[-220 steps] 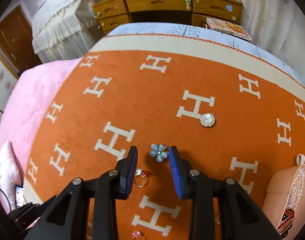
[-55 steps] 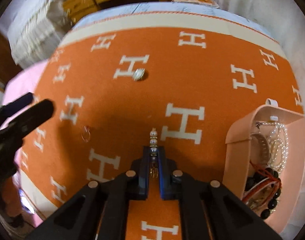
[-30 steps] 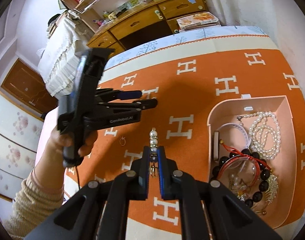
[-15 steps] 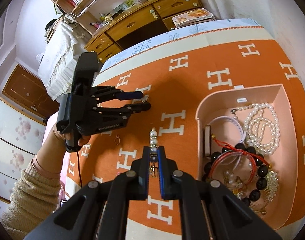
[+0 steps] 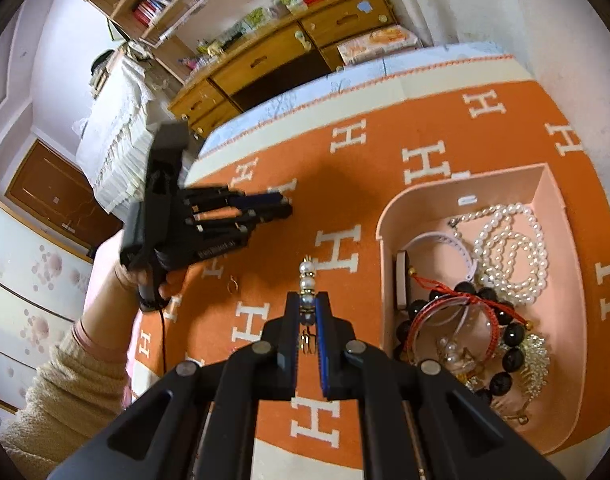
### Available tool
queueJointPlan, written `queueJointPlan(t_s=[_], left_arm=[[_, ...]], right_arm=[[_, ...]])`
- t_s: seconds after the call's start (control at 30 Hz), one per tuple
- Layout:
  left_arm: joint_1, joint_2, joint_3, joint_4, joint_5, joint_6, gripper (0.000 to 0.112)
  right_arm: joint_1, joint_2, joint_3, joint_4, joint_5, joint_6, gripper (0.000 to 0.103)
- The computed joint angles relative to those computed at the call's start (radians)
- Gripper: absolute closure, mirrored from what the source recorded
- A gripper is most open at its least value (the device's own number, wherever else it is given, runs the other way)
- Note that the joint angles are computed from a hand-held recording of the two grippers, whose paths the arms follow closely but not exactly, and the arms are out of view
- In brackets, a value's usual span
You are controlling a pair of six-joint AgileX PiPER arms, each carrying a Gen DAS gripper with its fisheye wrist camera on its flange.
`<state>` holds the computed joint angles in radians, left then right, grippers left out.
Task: Organize jewelry
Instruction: 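Carry the pearl pin and round brooch into the pink box and open both tools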
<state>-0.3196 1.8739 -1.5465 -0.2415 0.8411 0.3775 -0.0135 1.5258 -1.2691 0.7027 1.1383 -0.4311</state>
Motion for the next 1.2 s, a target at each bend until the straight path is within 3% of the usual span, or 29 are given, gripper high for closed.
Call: queueJointPlan(t_s=[0.13,0.27,0.4,0.6,0.8,1.03,1.13,1.2], left_arm=[[-0.064,-0.088,0.067,0.078,-0.05,-0.173,0.095],[-0.128,-0.167,0.076,0.06,-0.051,-0.263,0.095],[-0.271,-0.192,0.001,0.163,-0.03,-0.445,0.095],[-0.455,-0.033,-0.243,0.409,0.106,-0.721,0.095],[-0.487,0.156,-0.473,0.374,0.213,-0.794,0.095],[-0.503,0.245,-0.592,0.376,0.27,-0.866,0.094],[-0.513,0.237,-0.582,0.403,0.262,-0.898,0.078],[-0.532,0.212,-0.547,0.459,0.247,-0.952,0.052]], right_arm=[[-0.062,-0.068,0.016,0.015,-0.033,-0.04,0.096],[-0.165,-0.087,0.02,0.042,-0.029,-0.073,0.096],[-0.271,-0.052,0.02,0.066,-0.014,-0.078,0.096],[-0.33,-0.019,0.031,0.04,-0.041,-0.084,0.096],[-0.326,-0.01,0.061,-0.022,-0.072,-0.105,0.095],[-0.299,-0.028,0.083,-0.126,-0.071,-0.128,0.095],[-0.271,-0.056,0.103,-0.201,-0.092,-0.106,0.094],[-0.28,-0.077,0.124,-0.195,-0.101,-0.124,0.093]])
